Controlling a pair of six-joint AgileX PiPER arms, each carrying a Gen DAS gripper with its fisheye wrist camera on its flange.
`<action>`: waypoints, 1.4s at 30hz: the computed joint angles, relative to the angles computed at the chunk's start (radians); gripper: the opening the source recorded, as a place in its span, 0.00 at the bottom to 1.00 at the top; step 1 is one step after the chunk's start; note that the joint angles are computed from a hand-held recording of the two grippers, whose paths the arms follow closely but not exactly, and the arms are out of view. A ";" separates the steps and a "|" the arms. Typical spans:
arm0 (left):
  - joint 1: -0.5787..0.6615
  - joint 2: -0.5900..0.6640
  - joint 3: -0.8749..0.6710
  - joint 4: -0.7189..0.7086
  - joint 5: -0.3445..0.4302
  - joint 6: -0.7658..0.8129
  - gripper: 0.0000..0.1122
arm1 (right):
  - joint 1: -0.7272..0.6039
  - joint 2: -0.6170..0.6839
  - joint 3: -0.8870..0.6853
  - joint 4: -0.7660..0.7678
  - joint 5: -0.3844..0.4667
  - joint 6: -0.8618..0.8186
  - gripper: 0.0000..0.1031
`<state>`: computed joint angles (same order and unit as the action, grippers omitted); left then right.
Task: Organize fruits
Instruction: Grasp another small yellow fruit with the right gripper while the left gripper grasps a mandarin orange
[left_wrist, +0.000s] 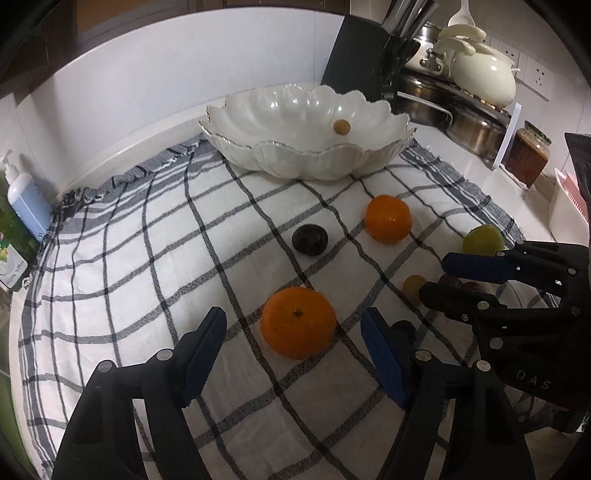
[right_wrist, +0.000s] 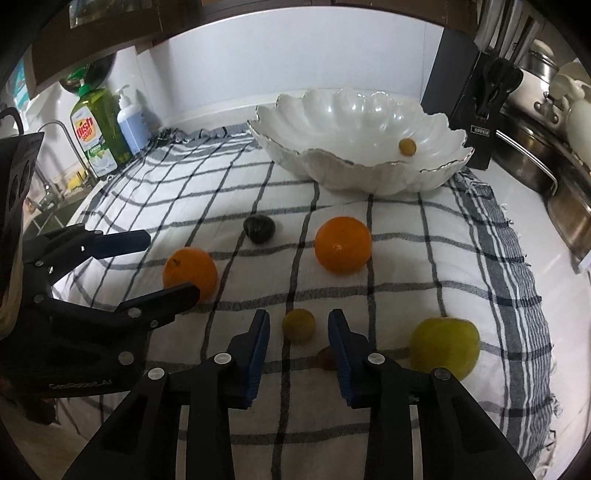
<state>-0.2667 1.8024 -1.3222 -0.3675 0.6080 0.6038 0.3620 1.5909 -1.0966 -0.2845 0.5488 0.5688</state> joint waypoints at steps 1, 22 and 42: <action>0.001 0.008 -0.005 -0.004 0.006 0.002 0.66 | -0.001 0.005 -0.002 0.008 0.001 -0.009 0.33; -0.008 0.073 -0.050 -0.014 0.036 -0.003 0.46 | -0.028 0.079 -0.038 0.104 0.004 -0.107 0.23; 0.017 -0.048 0.011 -0.117 -0.012 0.077 0.41 | 0.010 -0.024 -0.017 -0.029 -0.004 0.023 0.23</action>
<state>-0.2499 1.7541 -1.3111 -0.4841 0.5963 0.6810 0.3718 1.5674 -1.1134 -0.3130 0.5448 0.5920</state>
